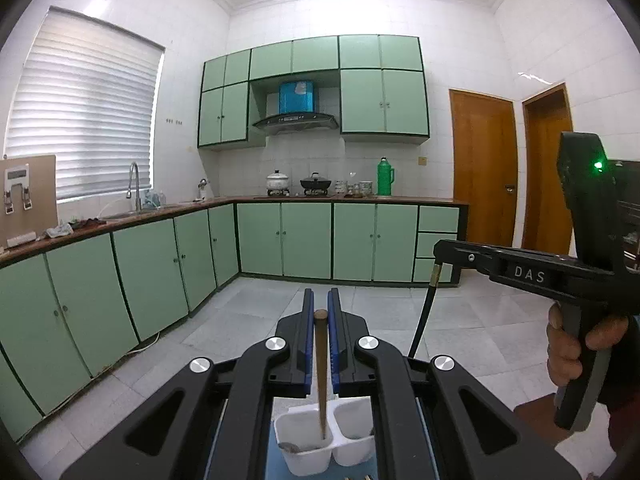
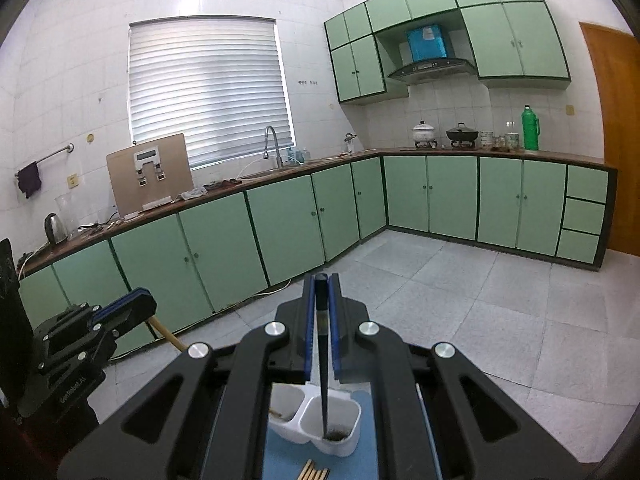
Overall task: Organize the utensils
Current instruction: 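Lift both chopsticks and carry them over the white holder, then open both tools to drop the chopsticks into the holder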
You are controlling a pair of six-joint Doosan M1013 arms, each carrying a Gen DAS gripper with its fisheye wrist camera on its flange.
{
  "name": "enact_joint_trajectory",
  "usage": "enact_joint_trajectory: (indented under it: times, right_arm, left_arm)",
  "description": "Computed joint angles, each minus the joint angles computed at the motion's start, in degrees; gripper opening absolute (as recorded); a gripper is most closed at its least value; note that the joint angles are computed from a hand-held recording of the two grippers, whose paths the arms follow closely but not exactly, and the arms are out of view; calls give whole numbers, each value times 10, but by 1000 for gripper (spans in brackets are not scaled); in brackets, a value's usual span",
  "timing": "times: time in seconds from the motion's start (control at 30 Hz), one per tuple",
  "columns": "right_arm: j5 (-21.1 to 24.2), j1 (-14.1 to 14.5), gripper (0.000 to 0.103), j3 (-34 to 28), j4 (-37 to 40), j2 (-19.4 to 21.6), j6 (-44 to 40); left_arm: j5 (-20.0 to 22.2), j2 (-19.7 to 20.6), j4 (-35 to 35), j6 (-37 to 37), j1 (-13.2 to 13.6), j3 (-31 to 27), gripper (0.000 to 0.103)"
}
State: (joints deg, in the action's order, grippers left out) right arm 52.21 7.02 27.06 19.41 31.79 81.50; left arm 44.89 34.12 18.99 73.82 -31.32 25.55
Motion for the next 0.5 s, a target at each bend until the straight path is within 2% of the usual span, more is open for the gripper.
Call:
enact_joint_trajectory:
  times: [0.1,0.17,0.27,0.37,0.5]
  right_arm:
    - [-3,-2,6,-6,6,12,5]
    - [-2,-1,6,-7,3,18,9]
    - [10,4,6,-5,-15,27,15]
    - [24,9,6,6,-24,31,17]
    - [47,11,6,22,-20,32,16]
  left_arm:
    - [14,23,-1,6,4,-32,6]
    - [6,21,4,3,3,-17,6]
    - [13,36,4,9,5,-28,6]
    - [40,60,-25,29,11,-62,6]
    - [71,72,-47,33,16,-70,7]
